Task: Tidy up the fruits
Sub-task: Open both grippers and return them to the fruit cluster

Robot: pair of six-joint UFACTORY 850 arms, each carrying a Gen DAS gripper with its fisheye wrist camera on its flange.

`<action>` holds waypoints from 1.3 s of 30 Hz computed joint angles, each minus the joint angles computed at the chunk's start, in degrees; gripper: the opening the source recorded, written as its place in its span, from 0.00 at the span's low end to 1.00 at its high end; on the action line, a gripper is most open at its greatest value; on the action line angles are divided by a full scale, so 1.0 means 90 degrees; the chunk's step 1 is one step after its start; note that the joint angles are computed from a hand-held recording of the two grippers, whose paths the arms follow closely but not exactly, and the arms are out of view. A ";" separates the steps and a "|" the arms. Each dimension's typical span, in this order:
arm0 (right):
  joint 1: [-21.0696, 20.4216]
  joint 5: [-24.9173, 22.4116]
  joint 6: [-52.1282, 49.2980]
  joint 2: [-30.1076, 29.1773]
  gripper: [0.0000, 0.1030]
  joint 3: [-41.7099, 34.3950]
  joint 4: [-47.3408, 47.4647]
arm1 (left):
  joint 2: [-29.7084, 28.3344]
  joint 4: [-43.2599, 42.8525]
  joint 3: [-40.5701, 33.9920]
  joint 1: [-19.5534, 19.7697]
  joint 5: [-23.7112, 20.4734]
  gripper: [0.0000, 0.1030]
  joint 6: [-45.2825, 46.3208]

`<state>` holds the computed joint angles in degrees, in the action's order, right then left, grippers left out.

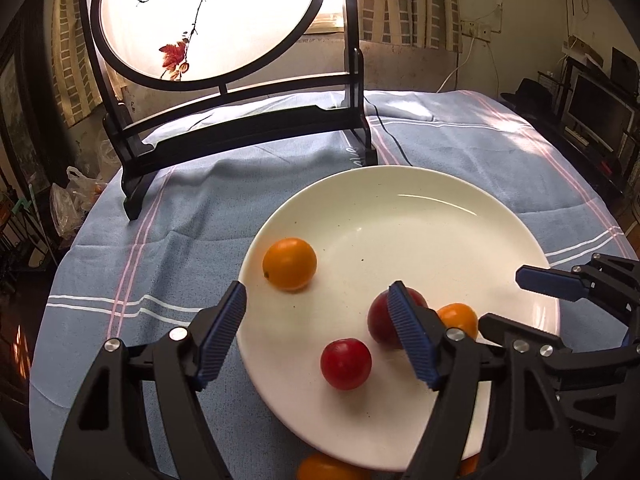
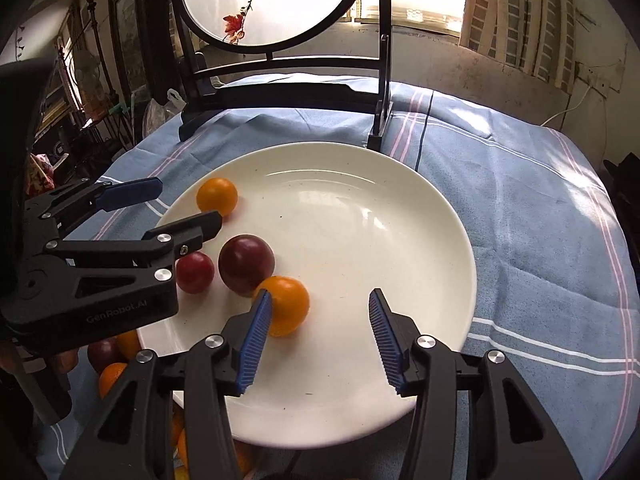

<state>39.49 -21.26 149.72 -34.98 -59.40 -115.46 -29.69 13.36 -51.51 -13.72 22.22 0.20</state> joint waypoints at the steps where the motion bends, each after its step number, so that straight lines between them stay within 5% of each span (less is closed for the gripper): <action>1: 0.0006 -0.0003 0.0165 0.0062 0.50 0.0079 -0.0126 | 0.0039 -0.0022 0.0050 -0.0004 0.0026 0.69 0.0045; 7: 0.0270 -0.0296 0.0634 0.0539 0.51 0.0678 -0.0378 | 0.0364 -0.0048 0.0459 0.0019 0.0211 0.69 0.0139; 15: 0.1182 -0.0630 0.0666 0.1184 0.67 0.1534 -0.0399 | 0.1198 0.0753 0.1650 0.0332 0.0770 0.72 0.0059; 24: 0.1956 -0.0654 -0.0039 0.0978 0.72 0.1739 0.0075 | 0.1736 0.2024 0.2885 0.0789 0.1052 0.75 0.0390; 29: 0.1865 -0.0338 -0.0048 0.0786 0.52 0.1700 -0.0077 | 0.1572 0.2860 0.3081 0.0907 0.0974 0.75 0.0210; 36: 0.1760 -0.0242 0.0289 0.0702 0.30 0.1685 -0.0490 | 0.1197 0.2650 0.2836 0.0515 0.0816 0.75 0.0116; 39: 0.1786 -0.0282 0.0323 0.0723 0.30 0.1734 -0.0488 | 0.1122 0.2790 0.2720 0.0436 0.0716 0.59 -0.0198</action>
